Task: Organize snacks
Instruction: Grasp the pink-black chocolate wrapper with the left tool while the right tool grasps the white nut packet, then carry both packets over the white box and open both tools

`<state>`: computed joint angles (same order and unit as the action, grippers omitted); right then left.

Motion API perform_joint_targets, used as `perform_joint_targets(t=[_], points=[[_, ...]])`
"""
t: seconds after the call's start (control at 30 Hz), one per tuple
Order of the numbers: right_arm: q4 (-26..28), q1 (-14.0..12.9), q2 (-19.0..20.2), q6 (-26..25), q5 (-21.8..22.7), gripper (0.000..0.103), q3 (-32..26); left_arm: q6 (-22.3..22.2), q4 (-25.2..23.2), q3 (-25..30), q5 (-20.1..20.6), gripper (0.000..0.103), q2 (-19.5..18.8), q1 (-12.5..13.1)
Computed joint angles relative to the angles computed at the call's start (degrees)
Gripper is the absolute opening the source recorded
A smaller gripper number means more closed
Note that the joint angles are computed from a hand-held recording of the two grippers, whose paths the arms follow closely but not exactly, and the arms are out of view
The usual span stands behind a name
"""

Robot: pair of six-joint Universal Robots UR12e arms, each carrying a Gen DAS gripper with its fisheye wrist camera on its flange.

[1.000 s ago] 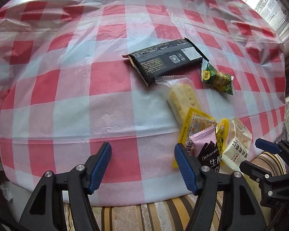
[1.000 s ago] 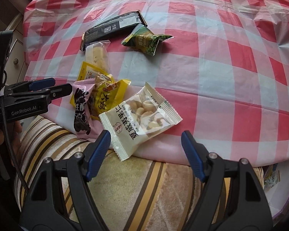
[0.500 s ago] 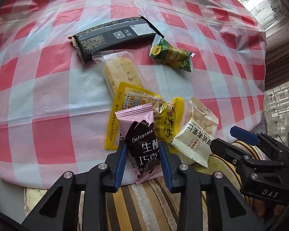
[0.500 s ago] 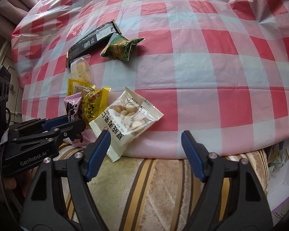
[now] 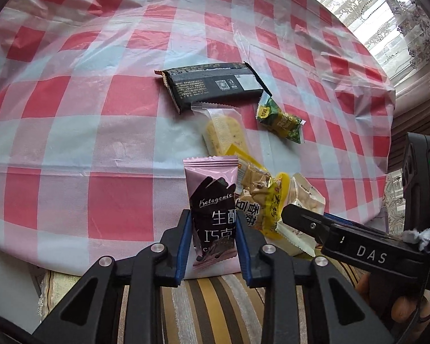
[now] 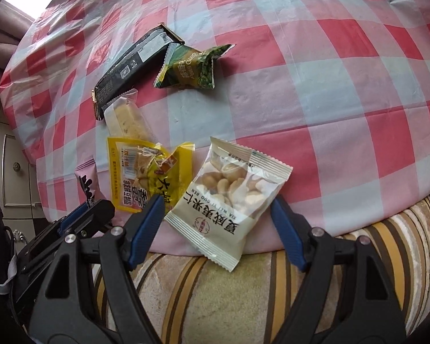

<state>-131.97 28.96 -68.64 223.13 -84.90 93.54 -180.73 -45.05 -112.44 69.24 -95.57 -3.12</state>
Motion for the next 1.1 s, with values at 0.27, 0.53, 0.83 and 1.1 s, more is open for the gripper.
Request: perform_joint_targets(t=[0.27, 0.53, 0.83, 1.1], points=[[1.0, 0.3, -1.0, -5.0, -2.7, 0.034, 1.1, 1.3, 1.1, 0.1, 0.3, 0.03, 0.4, -0.8], [-3.2, -1.9, -4.1, -5.9, -1.0, 0.018, 6.4, 2.7, 2.2, 0.6, 0.0, 0.03, 0.5, -2.0], [-8.9, -5.2, -9.2, -3.7, -3.1, 0.014, 13.6, 5.9, 1.3, 1.8, 0.2, 0.03, -0.2, -4.2], [-15.1, -8.3, -13.3, -1.2, -1.0, 0.013, 19.7, 7.6, 0.1, 4.6, 2.1, 0.03, -2.2, -7.6]])
